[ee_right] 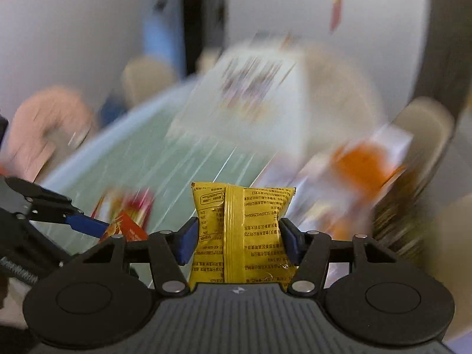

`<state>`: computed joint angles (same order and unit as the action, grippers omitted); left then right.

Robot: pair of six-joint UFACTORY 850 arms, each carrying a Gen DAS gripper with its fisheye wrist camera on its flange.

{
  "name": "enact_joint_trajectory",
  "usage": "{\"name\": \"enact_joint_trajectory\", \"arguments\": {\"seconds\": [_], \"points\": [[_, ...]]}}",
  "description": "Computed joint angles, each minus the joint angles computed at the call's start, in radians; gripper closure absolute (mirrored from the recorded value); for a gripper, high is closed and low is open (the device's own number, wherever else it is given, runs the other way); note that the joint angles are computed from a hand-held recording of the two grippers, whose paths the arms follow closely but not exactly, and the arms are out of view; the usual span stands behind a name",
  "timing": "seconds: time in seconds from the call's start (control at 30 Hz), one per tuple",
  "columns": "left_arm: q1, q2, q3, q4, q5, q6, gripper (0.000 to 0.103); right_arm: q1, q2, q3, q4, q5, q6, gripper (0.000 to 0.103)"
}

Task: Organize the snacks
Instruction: 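Carry both snacks over the pink box and open both tools to drop them, then grasp two red-and-white packets with the left tool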

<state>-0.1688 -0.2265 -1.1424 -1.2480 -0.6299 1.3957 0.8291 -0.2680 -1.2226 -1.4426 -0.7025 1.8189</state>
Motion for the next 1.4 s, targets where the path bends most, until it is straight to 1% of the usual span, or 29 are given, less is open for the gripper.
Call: {"name": "enact_joint_trajectory", "arguments": {"seconds": [0.07, 0.1, 0.13, 0.17, 0.23, 0.3, 0.37, 0.4, 0.43, 0.47, 0.5, 0.53, 0.57, 0.63, 0.67, 0.7, 0.73, 0.77, 0.8, 0.83, 0.87, 0.9, 1.0, 1.03, 1.13, 1.17, 1.3, 1.37, 1.4], "points": [[-0.027, -0.048, -0.079, -0.109, 0.014, 0.068, 0.027, -0.003, 0.033, -0.009, -0.056, -0.095, 0.036, 0.044], [-0.044, -0.087, -0.13, -0.132, 0.015, 0.059, 0.027, -0.006, 0.04, -0.018, -0.074, -0.145, 0.045, 0.044], [-0.057, -0.123, -0.174, -0.129, 0.01, 0.025, 0.027, -0.01, 0.043, -0.027, -0.079, -0.186, 0.046, 0.044], [-0.074, -0.179, -0.238, -0.095, -0.01, -0.049, 0.026, -0.016, 0.047, -0.035, -0.078, -0.212, 0.047, 0.044], [-0.103, -0.269, -0.326, -0.037, -0.038, -0.139, 0.027, -0.032, 0.058, -0.038, -0.07, -0.212, 0.059, 0.044], [-0.147, -0.362, -0.402, 0.052, -0.03, -0.18, 0.026, -0.046, 0.06, -0.035, -0.06, -0.195, 0.072, 0.044], [-0.191, -0.447, -0.46, 0.184, 0.027, -0.257, 0.027, -0.058, 0.046, -0.039, -0.033, -0.188, 0.067, 0.044], [-0.207, -0.468, -0.459, 0.207, 0.065, -0.273, 0.027, -0.062, 0.037, -0.041, -0.015, -0.184, 0.058, 0.044], [-0.212, -0.473, -0.449, 0.189, 0.083, -0.265, 0.029, -0.067, 0.03, -0.04, 0.001, -0.18, 0.049, 0.044], [-0.204, -0.468, -0.431, 0.129, 0.075, -0.234, 0.033, -0.073, 0.023, -0.039, 0.011, -0.171, 0.043, 0.044], [-0.185, -0.456, -0.407, 0.027, 0.041, -0.168, 0.034, -0.08, 0.018, -0.035, 0.017, -0.157, 0.042, 0.044], [-0.17, -0.448, -0.395, -0.038, 0.006, -0.132, 0.034, -0.088, 0.012, -0.033, 0.021, -0.135, 0.041, 0.044], [-0.15, -0.434, -0.381, -0.081, -0.029, -0.101, 0.034, -0.099, 0.005, -0.034, 0.027, -0.111, 0.041, 0.044], [-0.116, -0.403, -0.351, -0.131, -0.06, -0.047, 0.034, -0.123, -0.03, -0.064, 0.07, -0.062, 0.024, 0.044], [-0.102, -0.385, -0.334, -0.15, -0.055, -0.021, 0.034, -0.138, -0.049, -0.08, 0.089, -0.035, 0.019, 0.042], [-0.084, -0.367, -0.315, -0.165, -0.038, 0.005, 0.034, -0.154, -0.075, -0.098, 0.084, -0.006, 0.034, 0.035], [-0.065, -0.356, -0.305, -0.173, -0.017, 0.021, 0.034, -0.173, -0.104, -0.121, 0.082, 0.022, 0.026, 0.025], [-0.05, -0.347, -0.298, -0.177, 0.006, 0.026, 0.034, -0.186, -0.132, -0.148, 0.105, 0.028, -0.009, 0.025], [-0.03, -0.339, -0.29, -0.178, 0.03, 0.028, 0.034, -0.197, -0.165, -0.183, 0.142, 0.014, -0.047, 0.025], [-0.011, -0.334, -0.283, -0.174, 0.055, 0.025, 0.034, -0.201, -0.188, -0.206, 0.163, -0.005, -0.057, 0.025], [0.013, -0.33, -0.277, -0.159, 0.084, 0.011, 0.034, -0.204, -0.19, -0.204, 0.157, 0.0, -0.037, 0.025], [0.039, -0.329, -0.272, -0.135, 0.113, -0.017, 0.034, -0.205, -0.176, -0.181, 0.132, 0.029, 0.009, 0.025], [0.113, -0.338, -0.269, -0.034, 0.146, -0.132, 0.034, -0.192, -0.123, -0.1, 0.034, 0.116, 0.129, 0.025], [0.136, -0.34, -0.27, 0.013, 0.153, -0.176, 0.034, -0.182, -0.112, -0.08, 0.013, 0.13, 0.142, 0.025], [0.172, -0.355, -0.265, 0.105, 0.191, -0.262, 0.034, -0.141, -0.095, -0.03, 0.004, 0.154, 0.117, 0.024], [0.182, -0.36, -0.262, 0.12, 0.189, -0.28, 0.034, -0.127, -0.097, -0.022, 0.02, 0.161, 0.092, 0.024], [0.207, -0.384, -0.265, 0.161, 0.122, -0.289, 0.034, -0.082, -0.111, 0.009, 0.111, 0.178, 0.01, 0.024], [0.206, -0.389, -0.261, 0.187, 0.083, -0.29, 0.039, -0.072, -0.114, 0.026, 0.16, 0.21, -0.012, 0.024], [0.203, -0.38, -0.246, 0.186, 0.073, -0.269, 0.039, -0.069, -0.114, 0.033, 0.187, 0.223, -0.025, 0.024]]}}
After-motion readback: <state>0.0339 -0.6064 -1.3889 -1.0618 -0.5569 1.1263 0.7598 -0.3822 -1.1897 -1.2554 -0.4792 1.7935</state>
